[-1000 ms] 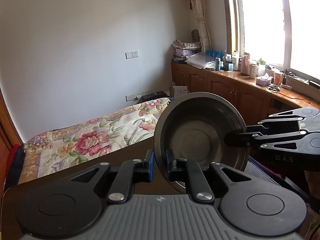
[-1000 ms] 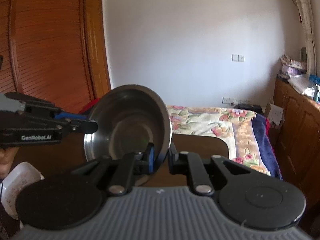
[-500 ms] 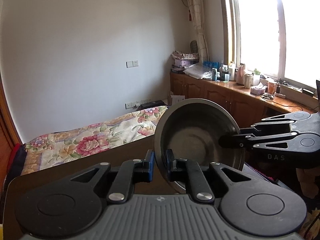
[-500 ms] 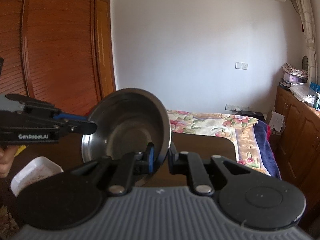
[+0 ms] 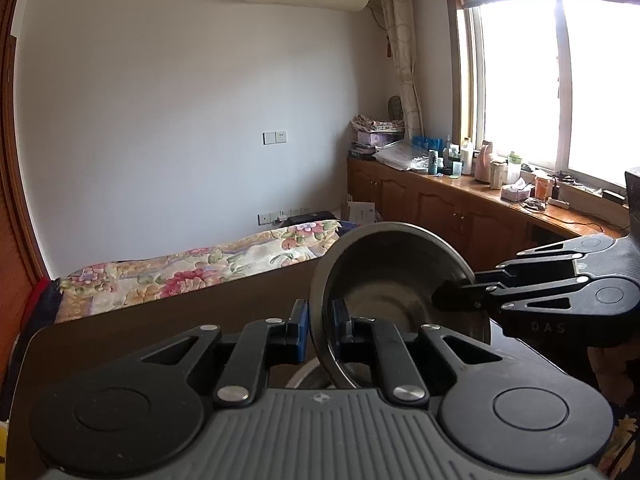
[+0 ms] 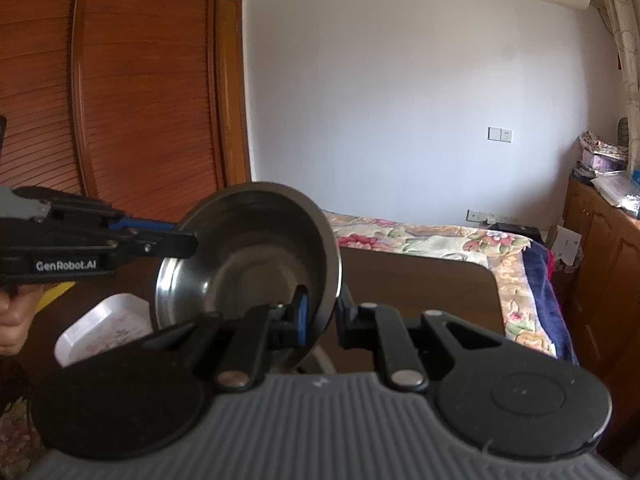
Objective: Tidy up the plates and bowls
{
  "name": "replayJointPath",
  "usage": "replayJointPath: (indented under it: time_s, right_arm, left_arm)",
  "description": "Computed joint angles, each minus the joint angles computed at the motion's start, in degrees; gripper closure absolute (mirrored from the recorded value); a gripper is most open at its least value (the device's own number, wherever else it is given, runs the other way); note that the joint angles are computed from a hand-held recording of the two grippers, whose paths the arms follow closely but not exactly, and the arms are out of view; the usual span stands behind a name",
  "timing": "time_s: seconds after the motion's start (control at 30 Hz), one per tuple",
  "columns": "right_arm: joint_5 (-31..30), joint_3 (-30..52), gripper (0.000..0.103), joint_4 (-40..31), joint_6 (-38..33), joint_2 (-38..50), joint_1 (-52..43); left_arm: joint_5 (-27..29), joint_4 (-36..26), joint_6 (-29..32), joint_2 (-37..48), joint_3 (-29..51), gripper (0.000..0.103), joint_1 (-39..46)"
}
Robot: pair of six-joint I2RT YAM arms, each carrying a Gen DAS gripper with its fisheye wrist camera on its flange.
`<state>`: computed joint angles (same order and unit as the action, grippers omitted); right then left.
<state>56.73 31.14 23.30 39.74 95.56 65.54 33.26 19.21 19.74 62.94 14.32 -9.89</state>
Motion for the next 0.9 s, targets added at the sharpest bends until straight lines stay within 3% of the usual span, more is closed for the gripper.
replayJointPath:
  time_s: [0.17,0.43,0.63,0.9]
  right_arm:
    - [-0.6,1.1,0.087,0.7,1.3,3.3,0.9]
    - [1.1,5.1,0.087,-5.0,7.7,7.6,5.0]
    - [1.4,6.8,0.087,-8.8,11.9,9.7,6.5]
    - [0.0,7.5,0.087,-8.1,12.3,11.5,5.6]
  left_arm:
    - [0.9,1.1,0.9,-1.6,-2.9,0.073,1.8]
    - [1.6,5.9,0.6,1.1,-7.3,0.073,3.6]
    - [-0.2,10.8,-0.3,4.9,-8.9,0.073,1.9]
    - [-1.5,17.2,-0.9,12.5,-8.8,0.073,0.7]
